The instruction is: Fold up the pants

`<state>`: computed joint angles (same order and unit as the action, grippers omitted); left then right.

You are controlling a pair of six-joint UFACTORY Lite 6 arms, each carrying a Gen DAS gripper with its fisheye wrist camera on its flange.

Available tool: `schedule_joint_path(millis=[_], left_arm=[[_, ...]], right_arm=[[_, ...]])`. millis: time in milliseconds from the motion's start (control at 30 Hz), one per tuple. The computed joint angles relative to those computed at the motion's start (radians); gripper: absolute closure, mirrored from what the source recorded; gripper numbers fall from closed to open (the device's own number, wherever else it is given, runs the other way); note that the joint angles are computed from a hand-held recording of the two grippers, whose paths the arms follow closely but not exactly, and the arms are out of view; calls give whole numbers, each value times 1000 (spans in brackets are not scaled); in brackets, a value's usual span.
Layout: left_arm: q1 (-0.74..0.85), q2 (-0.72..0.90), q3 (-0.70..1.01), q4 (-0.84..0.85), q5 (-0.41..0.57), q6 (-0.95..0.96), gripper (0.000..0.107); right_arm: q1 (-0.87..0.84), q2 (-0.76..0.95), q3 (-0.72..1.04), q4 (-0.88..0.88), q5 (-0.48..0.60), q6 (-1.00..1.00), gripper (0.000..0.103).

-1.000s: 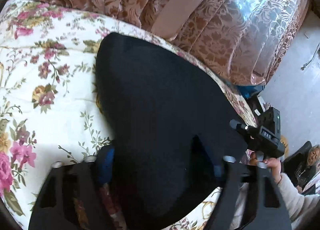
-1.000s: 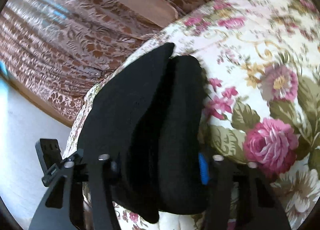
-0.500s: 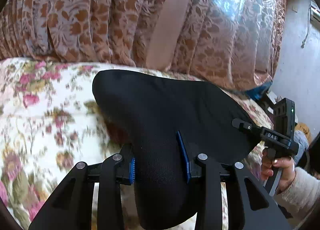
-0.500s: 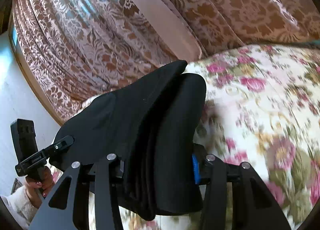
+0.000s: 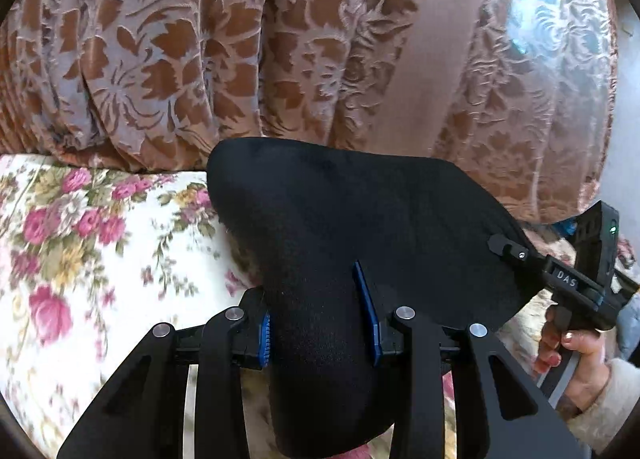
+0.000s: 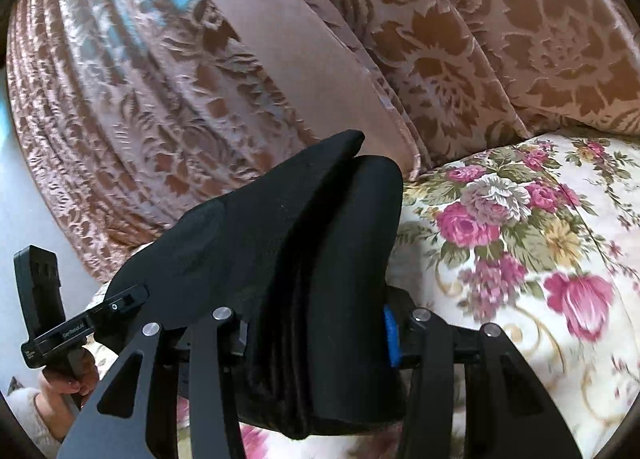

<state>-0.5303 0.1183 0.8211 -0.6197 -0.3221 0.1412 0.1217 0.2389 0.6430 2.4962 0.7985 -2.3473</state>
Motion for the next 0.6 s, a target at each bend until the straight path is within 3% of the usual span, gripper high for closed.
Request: schedule_joint_path(millis=[100,167,200,233,333,500,600], left_arm=[[36,132,90,53,12,-31,72],[40,172,71,117,-45,-112,59],[31,176,47,111,-86,-114,52],[15,184,22,67,-131,-85,42],[31,137,-50,101,-152,-173,36],[-47,61,-124,-164,-185,30,32],[-147,14,-156,-441,-252,225,23]], right_arm=[[16,111,85,55,-65,-27,53],[7,164,102,80,-69,-22,42],[-12,179,101,80,-62,0,31],[-31,188,101,56,-46,27,30],[-29,163,81,77,-60,6,30],[52,-7,-55,315,-136,-194,29],[133,-140,-180,469,-136,-321,22]])
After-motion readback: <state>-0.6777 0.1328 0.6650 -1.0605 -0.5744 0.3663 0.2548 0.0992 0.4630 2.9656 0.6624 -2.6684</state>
